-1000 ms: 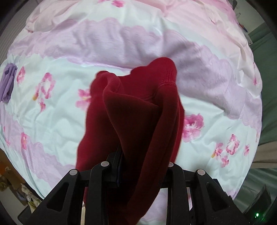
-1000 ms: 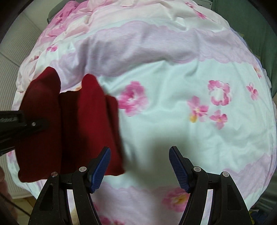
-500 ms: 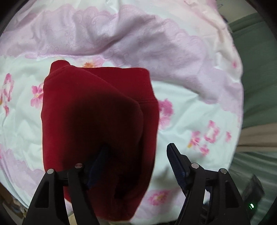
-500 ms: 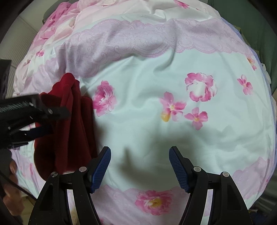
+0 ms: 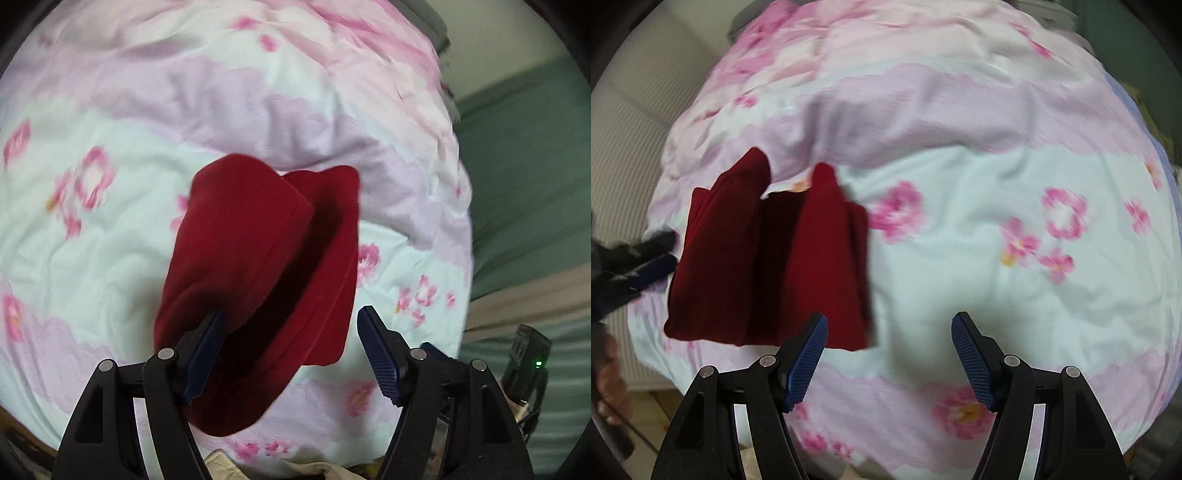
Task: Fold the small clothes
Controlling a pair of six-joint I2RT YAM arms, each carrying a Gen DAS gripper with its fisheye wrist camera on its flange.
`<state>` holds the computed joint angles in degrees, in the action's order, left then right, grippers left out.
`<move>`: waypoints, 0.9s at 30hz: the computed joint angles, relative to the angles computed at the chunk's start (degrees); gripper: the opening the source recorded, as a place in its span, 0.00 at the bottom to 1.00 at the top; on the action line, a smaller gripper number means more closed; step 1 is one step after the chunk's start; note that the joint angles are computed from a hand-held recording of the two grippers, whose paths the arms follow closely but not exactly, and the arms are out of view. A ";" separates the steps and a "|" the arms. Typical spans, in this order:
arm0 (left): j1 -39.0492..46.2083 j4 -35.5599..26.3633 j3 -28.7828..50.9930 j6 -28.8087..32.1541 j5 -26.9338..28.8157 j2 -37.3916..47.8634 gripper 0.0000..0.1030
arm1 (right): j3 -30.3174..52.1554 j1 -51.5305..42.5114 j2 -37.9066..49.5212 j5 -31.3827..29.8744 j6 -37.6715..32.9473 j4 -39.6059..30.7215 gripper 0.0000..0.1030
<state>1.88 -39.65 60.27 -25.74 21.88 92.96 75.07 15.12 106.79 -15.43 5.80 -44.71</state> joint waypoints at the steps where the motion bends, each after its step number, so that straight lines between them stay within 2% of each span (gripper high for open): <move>1: 1.89 0.96 -1.46 1.46 -0.36 -0.99 0.70 | 0.52 0.94 0.23 -0.02 -0.01 -0.19 0.68; 4: 4.42 2.52 -3.00 4.66 -2.26 0.41 0.70 | 2.97 4.54 1.82 -0.07 0.79 -1.09 0.68; 6: 6.41 3.72 -3.66 6.74 -1.46 2.45 0.70 | 5.11 7.66 3.51 0.48 1.08 -1.68 0.68; 12: 9.72 8.72 -6.16 7.38 8.12 5.87 0.70 | 11.53 13.33 6.95 2.86 1.87 -2.66 0.68; 15: 10.42 8.78 -5.75 6.45 12.96 6.08 0.70 | 15.72 14.43 9.18 4.06 0.85 -4.69 0.68; 21: 6.76 4.42 -1.82 9.40 11.13 7.06 0.70 | 15.02 14.59 9.27 6.95 0.85 -4.45 0.68; 25: 10.63 6.28 -3.40 7.85 9.78 7.01 0.70 | 14.75 11.99 9.59 4.48 2.79 -5.13 0.68; 27: 13.86 5.48 -3.53 9.49 7.53 7.21 0.70 | 14.77 11.48 9.47 4.31 3.41 -4.86 0.68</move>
<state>15.74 -34.18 56.73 -16.25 29.41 100.17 89.83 26.60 116.27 -11.12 9.21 -49.56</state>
